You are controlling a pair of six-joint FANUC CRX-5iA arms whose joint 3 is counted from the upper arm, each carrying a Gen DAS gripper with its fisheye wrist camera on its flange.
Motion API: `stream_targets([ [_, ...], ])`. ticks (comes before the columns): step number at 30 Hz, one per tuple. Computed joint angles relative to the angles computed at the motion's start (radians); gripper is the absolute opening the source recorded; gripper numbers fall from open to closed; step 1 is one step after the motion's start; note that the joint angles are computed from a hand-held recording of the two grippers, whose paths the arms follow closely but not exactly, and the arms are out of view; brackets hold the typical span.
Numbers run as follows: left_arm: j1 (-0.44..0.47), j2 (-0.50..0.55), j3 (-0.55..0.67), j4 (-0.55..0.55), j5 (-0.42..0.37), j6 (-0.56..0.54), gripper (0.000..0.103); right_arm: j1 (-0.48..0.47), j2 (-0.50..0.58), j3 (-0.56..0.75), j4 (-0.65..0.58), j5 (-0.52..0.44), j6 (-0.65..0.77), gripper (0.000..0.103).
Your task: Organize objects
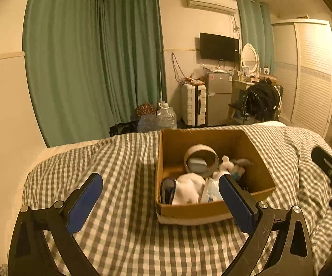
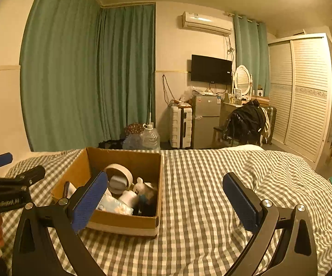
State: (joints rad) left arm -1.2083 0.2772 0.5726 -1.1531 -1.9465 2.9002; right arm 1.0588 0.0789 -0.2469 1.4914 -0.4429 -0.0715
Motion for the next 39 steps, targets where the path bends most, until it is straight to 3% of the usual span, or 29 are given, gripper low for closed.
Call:
stream_targets([
  [13,-0.032,0.027,0.018,-0.052,-0.010,-0.026,0.103,0.009,0.021,0.006,-0.015,-0.007,0.023,0.101],
  [39,-0.024,0.026,0.011,-0.026,-0.002,-0.020,0.103,0.029,0.041,0.026,-0.081,-0.027,0.086,0.101],
])
